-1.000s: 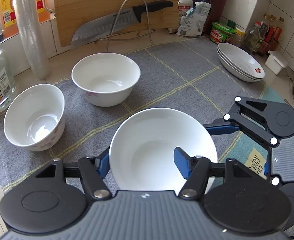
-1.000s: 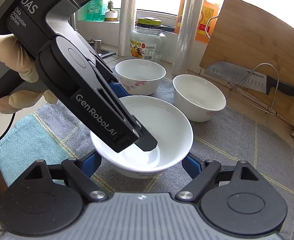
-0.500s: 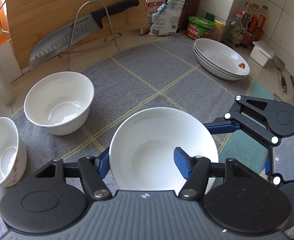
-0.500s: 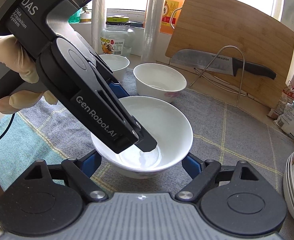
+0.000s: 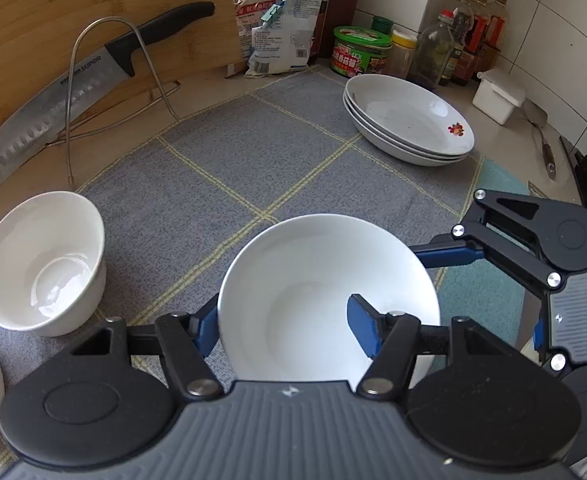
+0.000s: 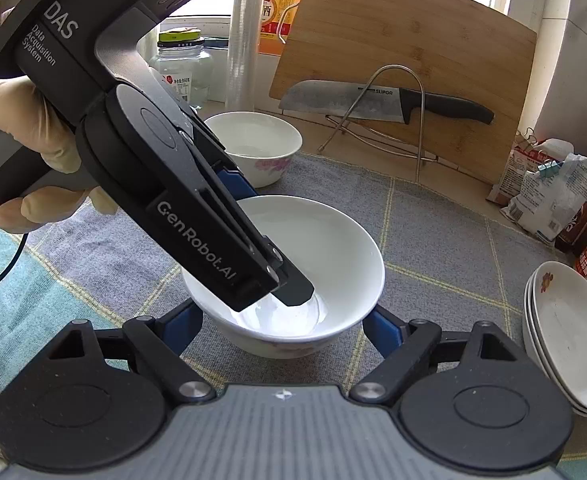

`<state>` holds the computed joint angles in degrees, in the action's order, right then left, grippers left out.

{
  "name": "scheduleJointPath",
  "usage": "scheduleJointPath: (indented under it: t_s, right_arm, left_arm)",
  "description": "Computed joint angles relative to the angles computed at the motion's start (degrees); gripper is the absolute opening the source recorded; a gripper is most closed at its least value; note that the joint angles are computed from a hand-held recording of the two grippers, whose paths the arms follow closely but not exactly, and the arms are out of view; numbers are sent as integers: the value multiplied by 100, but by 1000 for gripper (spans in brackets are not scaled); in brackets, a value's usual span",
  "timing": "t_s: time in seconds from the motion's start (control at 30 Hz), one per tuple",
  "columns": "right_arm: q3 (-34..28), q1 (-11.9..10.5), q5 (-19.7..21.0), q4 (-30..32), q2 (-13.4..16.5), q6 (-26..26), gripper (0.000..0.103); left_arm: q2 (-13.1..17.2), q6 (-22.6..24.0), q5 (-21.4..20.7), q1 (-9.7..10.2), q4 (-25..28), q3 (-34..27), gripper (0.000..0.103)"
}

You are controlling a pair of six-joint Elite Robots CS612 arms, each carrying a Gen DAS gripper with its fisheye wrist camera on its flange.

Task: Organize plates and bowls
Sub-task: 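Lift the bowl with the left tool and carry it toward the plate stack, then set the bowl down on the towel, open the left tool, pull back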

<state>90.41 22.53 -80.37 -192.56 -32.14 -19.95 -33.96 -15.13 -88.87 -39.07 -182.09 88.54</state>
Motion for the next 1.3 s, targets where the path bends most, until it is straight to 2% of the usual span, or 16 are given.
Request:
scheduleJointPath:
  t_s: [0.73,0.8,0.87,0.9,0.93,1.3]
  right_arm:
    - [-161,-41,-64,219,108,151,90]
    - [-167,-48,-42,207,115,174,90]
    - [-171,-58,1,220,114,171,94]
    - [-166,-67,42,206,114,189,99]
    - [-157,-72,62,163,116,211,103]
    - [-67,-55,61,-52,60,166,103]
  left_arm:
    - [196,-18,-163,53,37,-257,64]
    - [207,-30,-175,54,-12,-256,68]
    - [222,-43,-185,52,-147,-242,79]
    - [223,-35,-130,42,-239,-222,88]
    - [222,-7,-71,30,-339,-198,92]
    - [96,-69,667,-78,-1072,179,97]
